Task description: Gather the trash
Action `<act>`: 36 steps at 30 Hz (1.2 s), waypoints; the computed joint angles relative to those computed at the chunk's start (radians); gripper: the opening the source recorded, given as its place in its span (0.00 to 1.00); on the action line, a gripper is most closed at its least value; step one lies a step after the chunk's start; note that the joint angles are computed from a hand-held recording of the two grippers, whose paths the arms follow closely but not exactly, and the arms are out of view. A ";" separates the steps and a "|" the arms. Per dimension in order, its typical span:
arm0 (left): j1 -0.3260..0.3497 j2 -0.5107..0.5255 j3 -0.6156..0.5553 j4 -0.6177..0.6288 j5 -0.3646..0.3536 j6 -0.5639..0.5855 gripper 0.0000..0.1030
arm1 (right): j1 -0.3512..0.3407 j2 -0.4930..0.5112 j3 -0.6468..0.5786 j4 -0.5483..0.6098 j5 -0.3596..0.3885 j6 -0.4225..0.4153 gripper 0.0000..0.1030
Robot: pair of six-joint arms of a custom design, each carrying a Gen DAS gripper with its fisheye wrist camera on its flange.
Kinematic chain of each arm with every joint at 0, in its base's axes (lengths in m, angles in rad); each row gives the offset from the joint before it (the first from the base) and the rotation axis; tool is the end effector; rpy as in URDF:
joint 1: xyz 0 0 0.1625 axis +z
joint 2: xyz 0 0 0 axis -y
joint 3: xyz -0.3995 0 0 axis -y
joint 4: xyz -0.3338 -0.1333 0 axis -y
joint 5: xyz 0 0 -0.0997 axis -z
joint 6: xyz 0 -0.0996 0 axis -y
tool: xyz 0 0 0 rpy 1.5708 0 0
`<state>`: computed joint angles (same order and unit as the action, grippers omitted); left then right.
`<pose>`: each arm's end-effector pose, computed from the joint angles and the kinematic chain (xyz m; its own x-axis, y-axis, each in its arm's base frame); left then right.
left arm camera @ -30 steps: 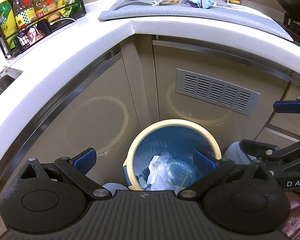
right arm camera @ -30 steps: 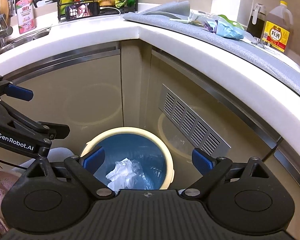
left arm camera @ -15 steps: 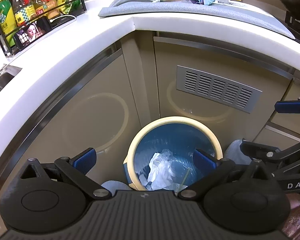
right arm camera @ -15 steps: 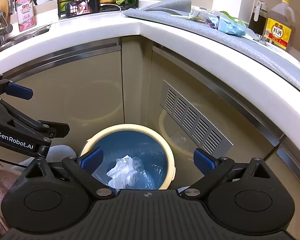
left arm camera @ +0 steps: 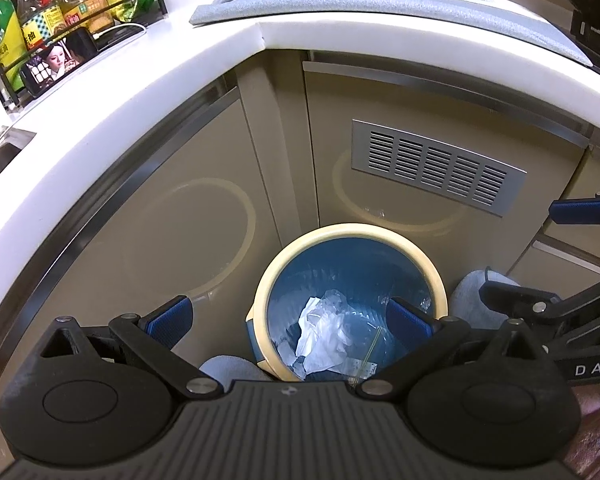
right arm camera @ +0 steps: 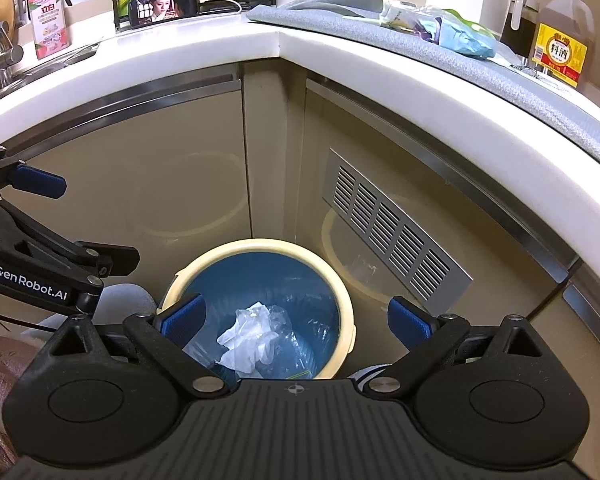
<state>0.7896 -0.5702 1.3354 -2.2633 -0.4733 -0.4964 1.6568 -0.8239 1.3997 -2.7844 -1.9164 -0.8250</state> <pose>-0.3164 -0.6343 0.0944 -0.5790 -0.0147 -0.8152 0.4850 0.7974 -0.3589 0.1582 -0.6762 0.2580 -0.5971 -0.5064 0.6221 -0.7481 0.6314 -0.2041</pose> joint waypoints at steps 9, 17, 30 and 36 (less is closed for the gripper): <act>0.009 0.015 -0.034 0.050 -0.014 -0.011 1.00 | -0.006 0.009 -0.020 0.031 -0.003 0.016 0.95; 0.019 0.027 -0.062 0.090 -0.025 -0.022 1.00 | -0.012 0.017 -0.037 0.050 -0.003 0.033 0.95; 0.035 0.102 -0.352 0.007 0.017 0.103 1.00 | -0.013 0.063 -0.270 0.024 0.186 0.125 0.95; 0.040 0.221 -0.602 0.018 0.054 0.206 1.00 | -0.019 0.173 -0.537 0.061 0.239 0.184 0.97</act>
